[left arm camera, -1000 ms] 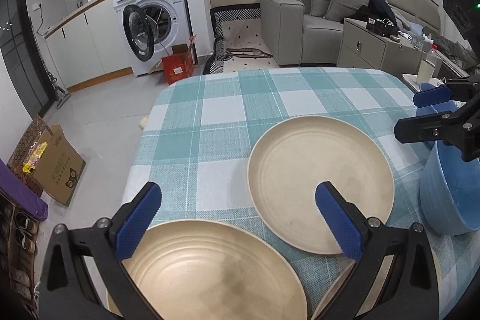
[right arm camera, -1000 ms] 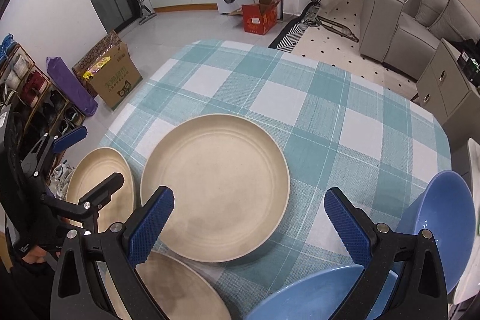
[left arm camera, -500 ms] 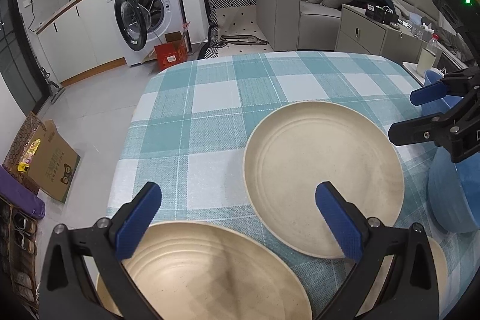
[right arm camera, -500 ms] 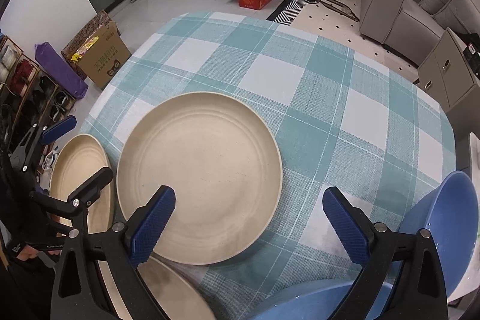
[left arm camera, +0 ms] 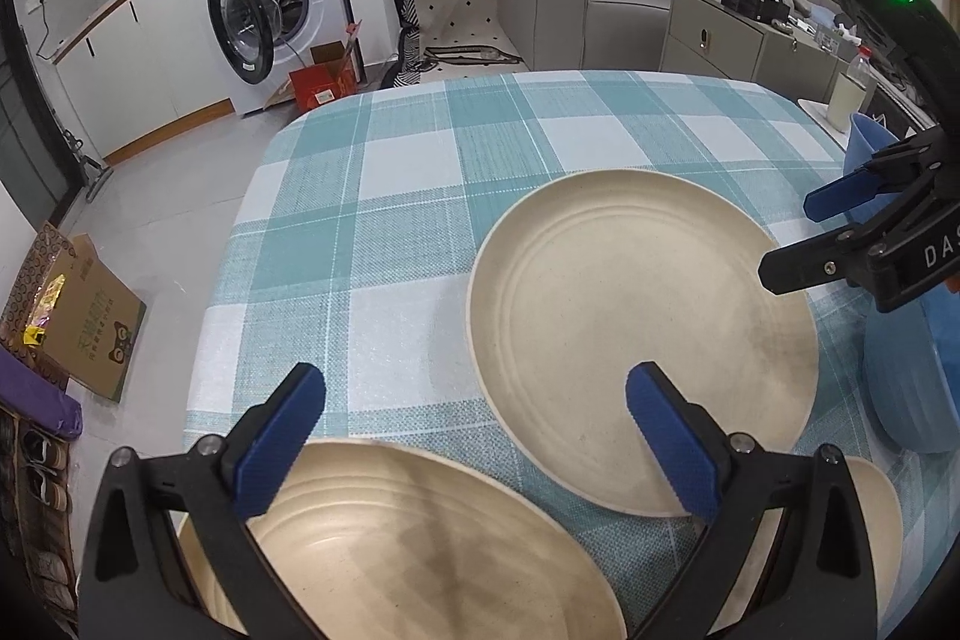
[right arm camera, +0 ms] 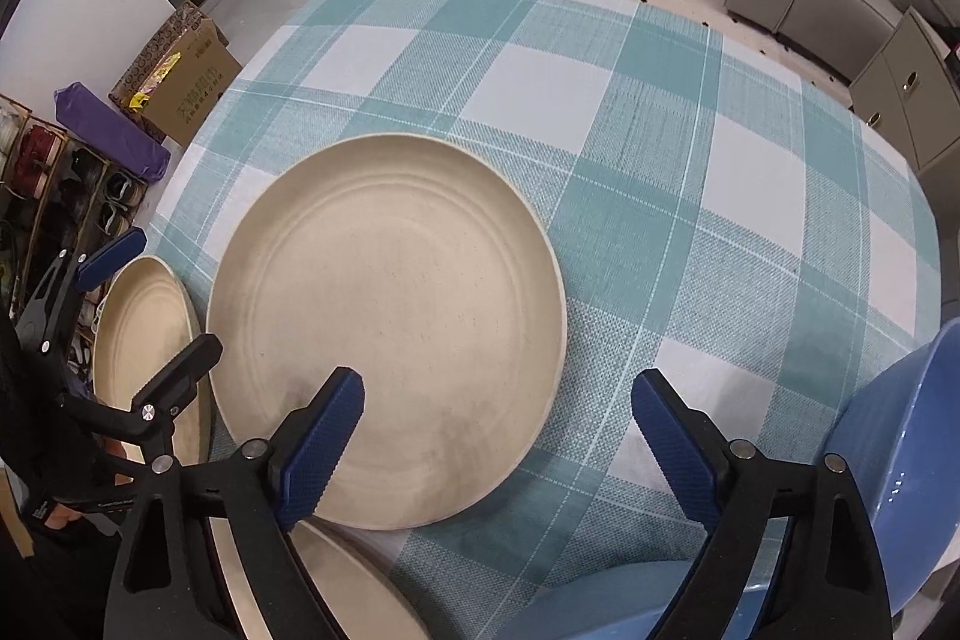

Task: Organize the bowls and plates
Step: 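Close the left gripper on the plate rim while the right gripper closes on it too, then lift the large cream plate with both grippers off the tablecloth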

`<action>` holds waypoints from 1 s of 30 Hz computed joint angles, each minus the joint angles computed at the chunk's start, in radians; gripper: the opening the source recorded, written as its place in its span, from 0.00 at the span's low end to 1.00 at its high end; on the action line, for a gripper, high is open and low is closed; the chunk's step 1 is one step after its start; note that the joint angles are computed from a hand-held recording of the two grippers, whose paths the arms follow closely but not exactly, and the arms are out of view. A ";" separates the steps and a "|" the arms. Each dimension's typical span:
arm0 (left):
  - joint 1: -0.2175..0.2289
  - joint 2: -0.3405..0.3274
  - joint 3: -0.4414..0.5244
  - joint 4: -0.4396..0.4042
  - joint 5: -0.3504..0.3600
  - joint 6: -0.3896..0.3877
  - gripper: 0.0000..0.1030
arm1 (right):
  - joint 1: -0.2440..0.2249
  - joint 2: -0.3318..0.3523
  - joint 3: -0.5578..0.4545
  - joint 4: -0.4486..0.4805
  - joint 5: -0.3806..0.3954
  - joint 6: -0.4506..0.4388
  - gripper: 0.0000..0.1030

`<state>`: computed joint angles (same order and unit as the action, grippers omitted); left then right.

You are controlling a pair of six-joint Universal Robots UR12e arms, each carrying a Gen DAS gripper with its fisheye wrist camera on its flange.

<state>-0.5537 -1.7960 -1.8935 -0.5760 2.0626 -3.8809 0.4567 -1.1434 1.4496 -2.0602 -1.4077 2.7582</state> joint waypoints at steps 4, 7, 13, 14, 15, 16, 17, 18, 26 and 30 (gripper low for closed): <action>0.004 -0.002 0.001 -0.005 -0.022 0.004 0.92 | -0.002 0.015 -0.019 0.043 0.008 0.015 0.82; 0.009 -0.003 0.002 -0.006 -0.047 0.011 0.84 | 0.000 0.019 -0.023 0.050 0.005 0.015 0.81; 0.018 -0.007 0.004 -0.010 -0.089 0.018 0.70 | 0.003 0.027 -0.029 0.062 0.001 0.014 0.76; 0.021 -0.007 0.004 -0.010 -0.101 0.018 0.67 | 0.003 0.029 -0.031 0.066 -0.001 0.014 0.74; 0.022 -0.007 0.003 -0.009 -0.107 0.020 0.64 | 0.004 0.030 -0.031 0.069 -0.003 0.015 0.73; 0.023 -0.008 0.003 -0.007 -0.110 0.024 0.62 | 0.003 0.030 -0.030 0.070 -0.004 0.013 0.72; 0.023 -0.010 0.003 -0.008 -0.115 0.027 0.56 | 0.004 0.031 -0.030 0.072 -0.004 0.012 0.72; 0.023 -0.011 0.003 -0.008 -0.122 0.029 0.51 | 0.004 0.032 -0.030 0.075 -0.004 0.010 0.69; 0.031 -0.012 -0.003 0.000 -0.165 0.018 0.32 | 0.007 0.038 -0.030 0.092 -0.011 0.014 0.53; 0.031 -0.012 -0.005 0.000 -0.167 0.017 0.27 | 0.008 0.038 -0.025 0.088 -0.013 0.014 0.43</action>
<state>-0.5223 -1.8077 -1.8989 -0.5756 1.8952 -3.8638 0.4644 -1.1054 1.4244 -1.9719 -1.4205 2.7726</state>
